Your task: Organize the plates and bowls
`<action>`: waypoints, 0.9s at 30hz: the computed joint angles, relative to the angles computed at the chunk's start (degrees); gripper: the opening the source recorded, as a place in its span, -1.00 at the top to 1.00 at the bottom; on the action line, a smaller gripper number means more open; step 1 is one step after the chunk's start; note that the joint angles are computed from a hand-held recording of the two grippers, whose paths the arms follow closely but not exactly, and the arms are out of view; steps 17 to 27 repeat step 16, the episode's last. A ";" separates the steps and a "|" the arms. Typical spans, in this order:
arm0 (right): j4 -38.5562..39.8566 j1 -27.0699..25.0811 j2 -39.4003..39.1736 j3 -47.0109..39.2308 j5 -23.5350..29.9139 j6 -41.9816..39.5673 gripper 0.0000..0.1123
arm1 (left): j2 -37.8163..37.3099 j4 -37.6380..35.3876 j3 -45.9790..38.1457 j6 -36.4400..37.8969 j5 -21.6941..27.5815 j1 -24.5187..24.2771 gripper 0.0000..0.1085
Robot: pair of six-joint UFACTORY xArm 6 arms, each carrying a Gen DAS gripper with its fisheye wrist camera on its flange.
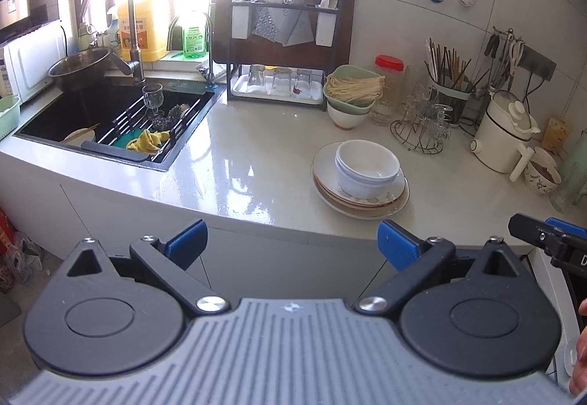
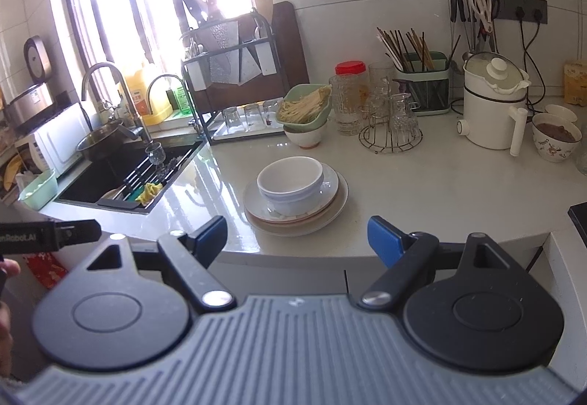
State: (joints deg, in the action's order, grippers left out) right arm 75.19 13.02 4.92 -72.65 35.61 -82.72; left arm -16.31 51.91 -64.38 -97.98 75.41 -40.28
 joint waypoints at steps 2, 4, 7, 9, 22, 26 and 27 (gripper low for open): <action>0.59 0.27 -0.34 0.40 -0.24 -0.53 -0.51 | -0.20 -0.37 0.09 0.62 0.23 0.06 -0.86; 0.53 0.57 -0.66 0.90 -0.46 -0.52 -0.51 | -0.55 -0.94 0.31 1.09 0.34 0.38 -0.86; -0.85 0.61 -0.46 0.81 -0.01 1.97 -0.51 | -0.77 -1.87 0.41 2.06 0.16 1.00 -0.86; -2.43 1.19 -0.25 0.63 -1.51 3.68 -0.51 | -0.95 -2.08 0.52 2.57 -0.15 1.37 -0.87; -1.99 2.03 -0.85 1.23 -2.56 2.16 -0.51 | 0.15 -3.16 -0.10 5.30 -2.25 2.56 -0.87; -1.99 2.03 -0.85 1.23 -2.56 2.16 -0.51 | 0.15 -3.16 -0.10 5.30 -2.25 2.56 -0.87; -1.99 2.03 -0.85 1.23 -2.56 2.16 -0.51 | 0.15 -3.16 -0.10 5.30 -2.25 2.56 -0.87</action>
